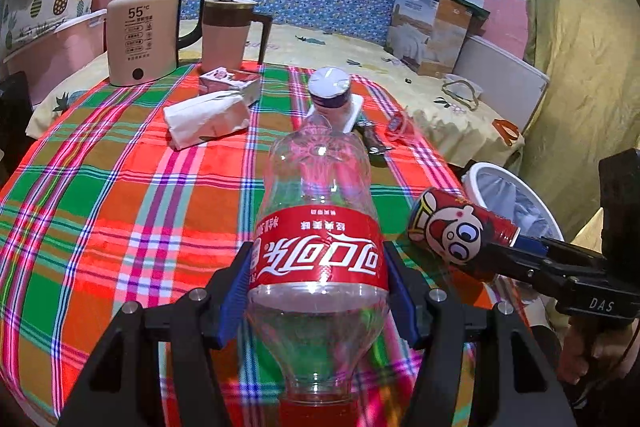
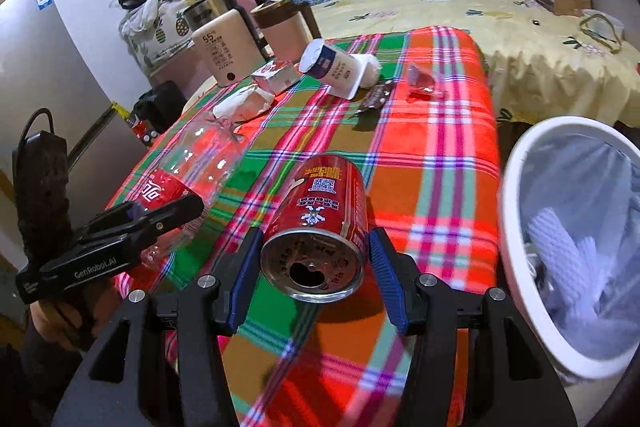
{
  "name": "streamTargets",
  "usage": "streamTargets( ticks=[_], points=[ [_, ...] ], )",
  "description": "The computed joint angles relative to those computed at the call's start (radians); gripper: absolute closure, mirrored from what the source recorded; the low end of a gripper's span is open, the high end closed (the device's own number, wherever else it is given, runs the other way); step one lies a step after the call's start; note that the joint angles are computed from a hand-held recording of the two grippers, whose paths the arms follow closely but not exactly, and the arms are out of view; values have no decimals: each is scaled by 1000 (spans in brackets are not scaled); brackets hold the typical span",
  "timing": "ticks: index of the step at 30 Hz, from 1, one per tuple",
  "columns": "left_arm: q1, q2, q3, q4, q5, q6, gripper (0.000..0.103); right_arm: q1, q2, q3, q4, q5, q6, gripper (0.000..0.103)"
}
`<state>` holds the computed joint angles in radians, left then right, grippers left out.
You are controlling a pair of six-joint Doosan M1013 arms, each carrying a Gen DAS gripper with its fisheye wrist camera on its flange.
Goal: Collect trash
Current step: 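Carry the bottle and can over the white bin and release both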
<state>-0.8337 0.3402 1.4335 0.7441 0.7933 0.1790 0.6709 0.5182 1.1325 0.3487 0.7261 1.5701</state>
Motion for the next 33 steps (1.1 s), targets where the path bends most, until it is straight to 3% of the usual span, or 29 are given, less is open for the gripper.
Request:
streamTargets(
  ticks=[21, 33],
  points=[
    [-38, 64, -116, -56, -35, 153, 40, -32, -111, 170, -99, -162, 156, 48],
    [-46, 100, -182, -83, -23, 225, 40, -45, -124, 197, -76, -210, 157, 48]
  ],
)
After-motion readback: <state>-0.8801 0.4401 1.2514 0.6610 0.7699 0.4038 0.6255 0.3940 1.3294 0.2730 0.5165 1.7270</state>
